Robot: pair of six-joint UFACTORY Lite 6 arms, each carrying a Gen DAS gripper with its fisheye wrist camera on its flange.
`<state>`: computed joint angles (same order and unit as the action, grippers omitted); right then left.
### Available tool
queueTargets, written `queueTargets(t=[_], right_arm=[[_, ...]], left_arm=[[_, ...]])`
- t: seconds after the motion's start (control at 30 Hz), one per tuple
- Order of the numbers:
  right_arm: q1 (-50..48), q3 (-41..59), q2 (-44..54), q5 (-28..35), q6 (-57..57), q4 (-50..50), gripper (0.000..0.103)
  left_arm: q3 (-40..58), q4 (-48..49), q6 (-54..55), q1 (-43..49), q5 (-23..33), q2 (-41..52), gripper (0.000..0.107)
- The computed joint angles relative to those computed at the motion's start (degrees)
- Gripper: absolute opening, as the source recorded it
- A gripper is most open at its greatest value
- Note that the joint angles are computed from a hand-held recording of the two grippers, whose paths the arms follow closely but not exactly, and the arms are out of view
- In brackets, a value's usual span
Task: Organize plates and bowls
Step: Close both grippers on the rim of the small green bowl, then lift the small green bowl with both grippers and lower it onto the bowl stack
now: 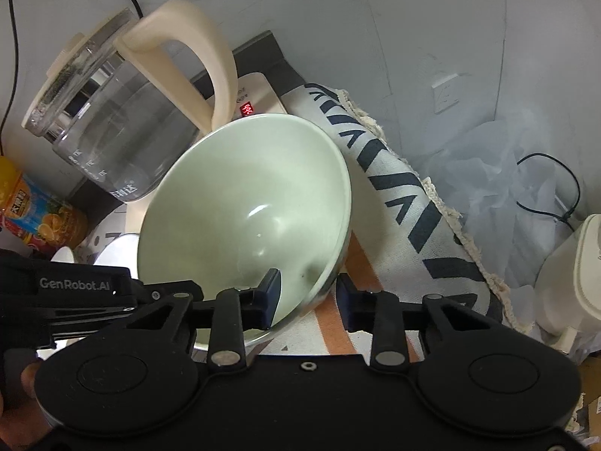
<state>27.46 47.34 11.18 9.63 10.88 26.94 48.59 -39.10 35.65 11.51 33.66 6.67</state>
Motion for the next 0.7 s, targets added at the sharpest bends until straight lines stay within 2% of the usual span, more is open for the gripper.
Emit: queueTargets(t=[0.1, 0.23, 0.5, 0.7], right_arm=[[0.4, 0.3, -0.3, 1.2, 7.8, -7.5, 0.024], [0.8, -2.0, -3.1, 1.4, 10.9, -9.1, 0.023], [6.0, -4.9, -11.3, 4.1, 39.4, -33.3, 0.023], [13.0, -4.7, -17.5, 10.2, 61.3, -50.9, 0.023]], left_arm=[[-1.1, 0.0, 0.7, 0.5, 0.7, -2.0, 0.014], [-3.0, 0.3, 2.2, 1.8, 2.7, -5.8, 0.014], [-6.2, 1.5, 4.8, 6.5, 8.5, -14.3, 0.014], [-6.3, 2.5, 8.2, 12.9, 15.7, -20.4, 0.014]])
